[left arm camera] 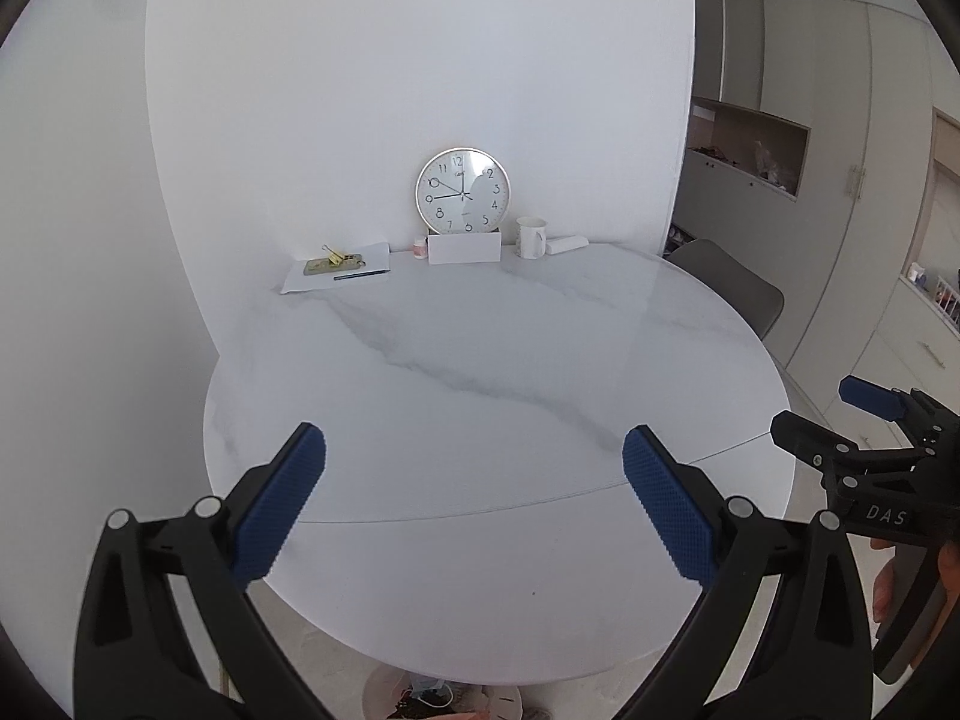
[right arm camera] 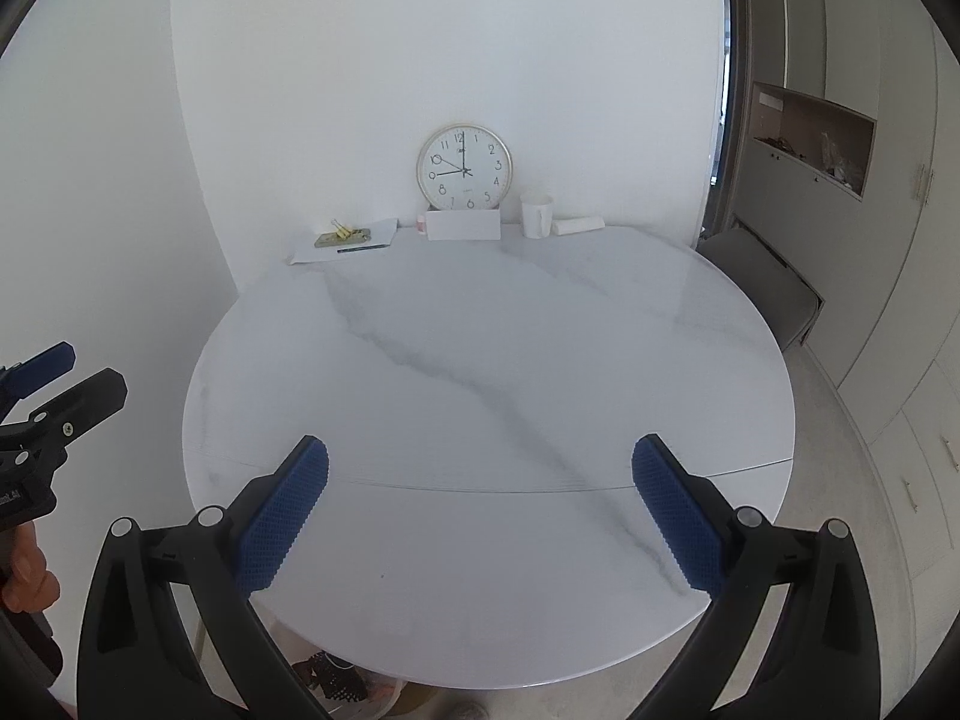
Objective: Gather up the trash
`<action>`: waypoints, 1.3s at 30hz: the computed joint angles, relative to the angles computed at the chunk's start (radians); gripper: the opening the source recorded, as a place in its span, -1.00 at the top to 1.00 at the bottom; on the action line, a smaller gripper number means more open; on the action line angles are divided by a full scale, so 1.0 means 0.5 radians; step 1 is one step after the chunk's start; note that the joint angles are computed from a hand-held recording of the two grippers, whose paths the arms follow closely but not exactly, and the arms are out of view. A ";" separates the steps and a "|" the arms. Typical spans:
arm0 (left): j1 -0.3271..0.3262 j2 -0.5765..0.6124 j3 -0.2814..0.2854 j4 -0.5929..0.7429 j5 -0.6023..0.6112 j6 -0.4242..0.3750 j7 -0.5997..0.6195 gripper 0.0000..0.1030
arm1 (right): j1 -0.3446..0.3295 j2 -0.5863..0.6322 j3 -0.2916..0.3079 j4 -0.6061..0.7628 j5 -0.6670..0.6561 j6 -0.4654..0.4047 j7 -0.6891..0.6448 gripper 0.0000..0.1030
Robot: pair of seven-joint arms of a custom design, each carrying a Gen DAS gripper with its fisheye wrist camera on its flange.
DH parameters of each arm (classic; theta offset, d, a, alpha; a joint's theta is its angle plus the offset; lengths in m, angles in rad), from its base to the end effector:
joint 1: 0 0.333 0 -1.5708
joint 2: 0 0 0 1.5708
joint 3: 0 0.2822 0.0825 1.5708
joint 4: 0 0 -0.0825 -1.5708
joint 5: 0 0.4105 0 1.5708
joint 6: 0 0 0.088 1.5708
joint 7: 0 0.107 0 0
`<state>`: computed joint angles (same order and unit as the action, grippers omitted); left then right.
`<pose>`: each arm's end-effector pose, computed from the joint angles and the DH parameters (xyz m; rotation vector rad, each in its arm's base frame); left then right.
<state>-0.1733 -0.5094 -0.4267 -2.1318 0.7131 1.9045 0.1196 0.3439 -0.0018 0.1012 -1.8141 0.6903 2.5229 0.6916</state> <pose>0.4002 -0.2553 0.6058 -2.0563 0.9433 -0.4956 0.5769 0.2685 0.5714 -2.1439 0.7475 -0.3153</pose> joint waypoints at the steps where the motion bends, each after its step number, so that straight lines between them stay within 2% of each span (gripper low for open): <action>1: 0.001 0.009 -0.006 0.009 0.003 -0.010 0.003 -0.85 | -0.004 -0.002 -0.003 0.000 0.011 -0.008 -0.013 -0.95; 16: -0.055 0.096 -0.014 0.081 0.000 -0.079 -0.049 -0.85 | -0.002 -0.063 -0.018 -0.088 0.063 -0.063 -0.102 -0.95; 39: -0.071 0.102 0.012 0.079 -0.008 -0.083 -0.051 -0.85 | 0.047 -0.104 -0.021 -0.144 0.035 -0.056 -0.045 -0.96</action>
<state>-0.2086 -0.4582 -0.4207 -2.0924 0.7091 1.8629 0.0943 0.3676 -0.0536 0.0908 -1.8861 0.7076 2.4951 0.6693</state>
